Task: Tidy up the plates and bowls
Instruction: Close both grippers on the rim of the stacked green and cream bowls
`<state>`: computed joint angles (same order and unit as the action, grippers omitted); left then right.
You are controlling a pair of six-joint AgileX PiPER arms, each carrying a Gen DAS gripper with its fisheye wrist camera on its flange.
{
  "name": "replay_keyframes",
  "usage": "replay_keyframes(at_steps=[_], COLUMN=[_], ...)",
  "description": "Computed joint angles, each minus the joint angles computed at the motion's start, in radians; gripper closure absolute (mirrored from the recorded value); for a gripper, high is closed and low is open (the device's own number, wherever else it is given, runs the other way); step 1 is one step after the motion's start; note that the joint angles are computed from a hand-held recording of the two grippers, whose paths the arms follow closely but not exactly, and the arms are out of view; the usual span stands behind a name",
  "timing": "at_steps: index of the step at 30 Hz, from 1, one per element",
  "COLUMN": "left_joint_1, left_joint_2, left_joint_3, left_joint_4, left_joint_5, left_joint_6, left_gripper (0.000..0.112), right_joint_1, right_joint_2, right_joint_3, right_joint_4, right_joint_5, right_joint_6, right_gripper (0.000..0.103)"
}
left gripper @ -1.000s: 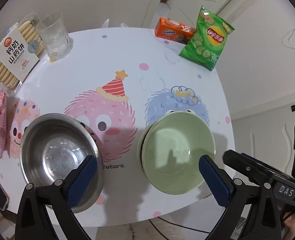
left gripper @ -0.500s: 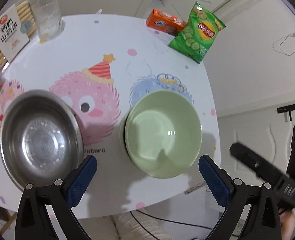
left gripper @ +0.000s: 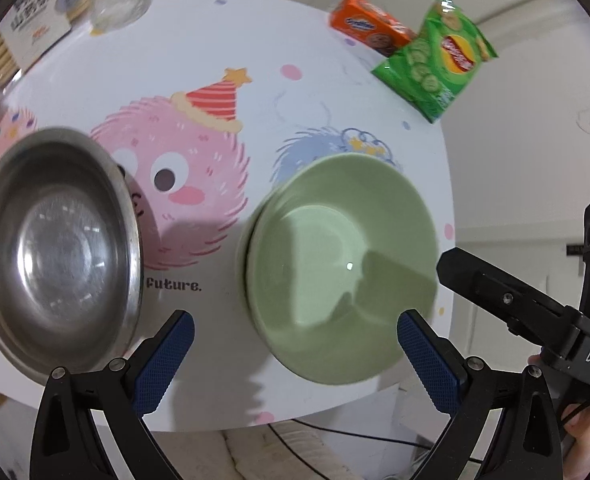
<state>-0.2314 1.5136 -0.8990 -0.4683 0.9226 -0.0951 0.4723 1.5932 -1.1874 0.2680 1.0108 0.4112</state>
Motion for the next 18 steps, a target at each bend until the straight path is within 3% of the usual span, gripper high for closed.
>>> replay_keyframes(at_steps=[2,4,6,7,13,15,17,18], left_joint_1=[0.005,0.012,0.008,0.007,0.022,0.028,0.028,0.030], left_joint_2=[0.015,0.027,0.029,0.034,0.057,0.063,0.072,0.080], left_joint_3=[0.010,0.023,0.030,0.029,0.030,0.029,0.023,0.020], left_joint_4=[-0.021,-0.045,-0.039,-0.038,-0.060,-0.057,-0.038,-0.031], left_joint_5=[-0.010,-0.018,-0.031,-0.032,-0.025,-0.022,-0.022,-0.022], left_joint_6=[-0.003,-0.012,-0.029,-0.031,-0.015,-0.010,-0.022,-0.027], left_gripper=[0.009,0.009,0.010,0.010,0.010,0.017,0.035,0.039], right_joint_1=[-0.004,-0.012,-0.019,-0.024,-0.041,-0.051,-0.058,-0.060], right_joint_2=[0.042,0.070,0.098,0.113,0.166,0.179,0.185,0.187], right_joint_3=[-0.022,-0.032,-0.045,-0.052,-0.065,-0.063,-0.061,-0.060], right_joint_4=[0.024,0.049,0.062,0.069,0.124,0.153,0.166,0.168], right_joint_5=[0.002,0.004,0.017,0.026,0.051,0.054,0.055,0.056], right_joint_6=[-0.050,-0.088,-0.107,-0.118,-0.175,-0.187,-0.186,-0.185], right_gripper=[0.001,0.010,0.027,0.030,0.034,0.036,0.041,0.044])
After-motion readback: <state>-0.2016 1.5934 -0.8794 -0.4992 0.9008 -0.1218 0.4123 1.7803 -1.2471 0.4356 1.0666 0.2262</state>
